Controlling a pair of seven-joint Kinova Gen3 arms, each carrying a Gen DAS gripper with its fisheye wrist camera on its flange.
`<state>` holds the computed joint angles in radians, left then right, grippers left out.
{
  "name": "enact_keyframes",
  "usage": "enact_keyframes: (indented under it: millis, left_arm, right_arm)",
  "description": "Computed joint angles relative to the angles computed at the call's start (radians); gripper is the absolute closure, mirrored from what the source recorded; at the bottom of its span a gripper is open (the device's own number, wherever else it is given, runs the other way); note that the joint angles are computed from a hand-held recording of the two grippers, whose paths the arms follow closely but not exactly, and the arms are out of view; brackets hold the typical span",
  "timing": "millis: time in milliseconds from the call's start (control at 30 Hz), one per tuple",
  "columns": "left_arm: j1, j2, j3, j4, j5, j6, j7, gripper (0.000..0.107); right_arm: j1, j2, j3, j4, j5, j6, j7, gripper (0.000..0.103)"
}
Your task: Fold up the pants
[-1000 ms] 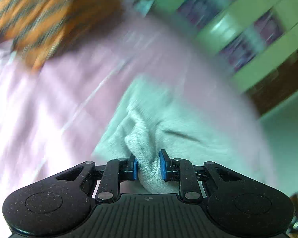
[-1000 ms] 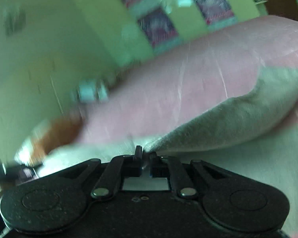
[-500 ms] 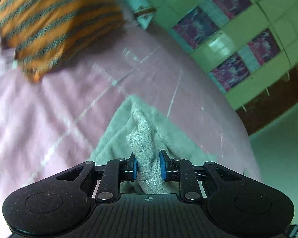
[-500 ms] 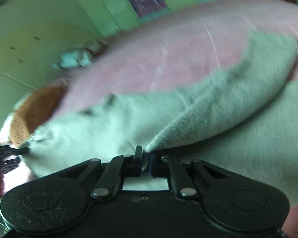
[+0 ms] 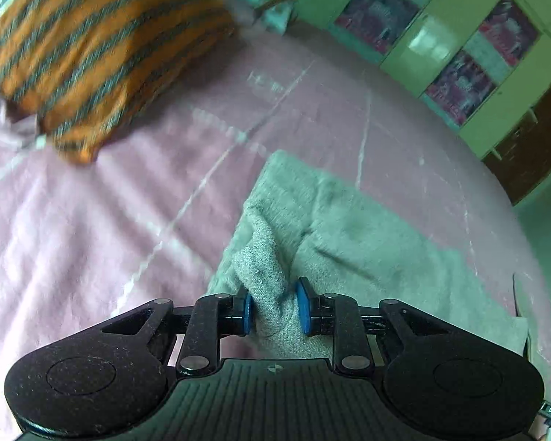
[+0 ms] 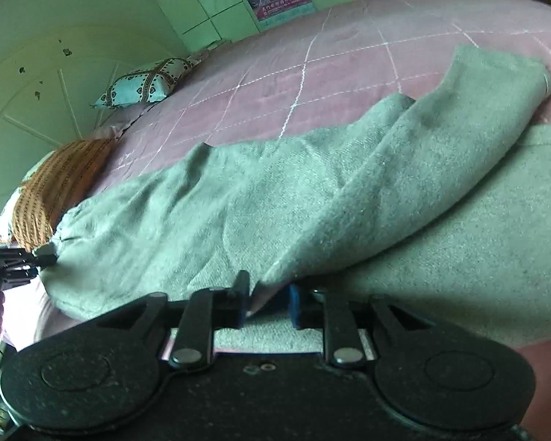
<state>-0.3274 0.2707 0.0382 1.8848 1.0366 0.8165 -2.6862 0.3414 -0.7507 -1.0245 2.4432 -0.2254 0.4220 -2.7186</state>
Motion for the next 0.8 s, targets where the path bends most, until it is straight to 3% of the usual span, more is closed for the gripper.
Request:
enact_keyframes:
  millis: [100,167,267,333,433,467,533,633,733,800]
  left_arm:
    - [0.011,-0.037,-0.021,0.011,0.024,0.005,-0.038,0.083]
    - [0.076,-0.020,-0.051,-0.001,-0.041,-0.049,-0.021,0.083]
    - [0.041,-0.002,0.008,-0.002,-0.077,-0.085,0.045,0.081]
    - [-0.029,-0.024,0.090,0.032,-0.061,-0.124,0.032,0.078]
    - [-0.015,-0.119,0.095,0.131,0.005,-0.244,-0.011,0.045]
    - [0.021,-0.160,0.059,0.168,0.040,-0.285,-0.044,0.023]
    - [0.108,-0.252,-0.007,0.252,0.121,-0.366,-0.122,0.018]
    - [0.196,-0.334,-0.016,0.343,0.201,-0.436,-0.162,0.018]
    - [0.236,-0.386,0.102,0.400,0.154,-0.547,-0.086,0.018]
    - [0.257,-0.388,0.195,0.419,0.091,-0.629,-0.005,0.018]
  right_arm:
    - [-0.004,-0.085,-0.014,-0.018,0.049,0.007,-0.050,0.103]
    - [-0.009,-0.091,-0.012,-0.036,0.051,0.038,-0.046,0.103]
    - [0.055,0.002,-0.078,0.001,-0.038,-0.008,0.040,0.103]
    - [0.034,-0.003,-0.053,0.014,-0.043,-0.026,0.035,0.097]
    - [0.011,-0.083,-0.011,-0.001,-0.042,0.035,0.016,0.088]
    - [-0.006,-0.118,0.011,-0.005,-0.037,0.066,0.015,0.088]
    - [-0.021,-0.197,0.040,-0.016,-0.032,0.134,0.008,0.088]
    - [-0.005,-0.278,0.090,-0.043,-0.011,0.214,0.024,0.089]
    - [0.082,-0.237,0.102,-0.077,0.025,0.224,0.109,0.087]
    - [0.170,-0.156,0.053,-0.120,0.095,0.224,0.137,0.085]
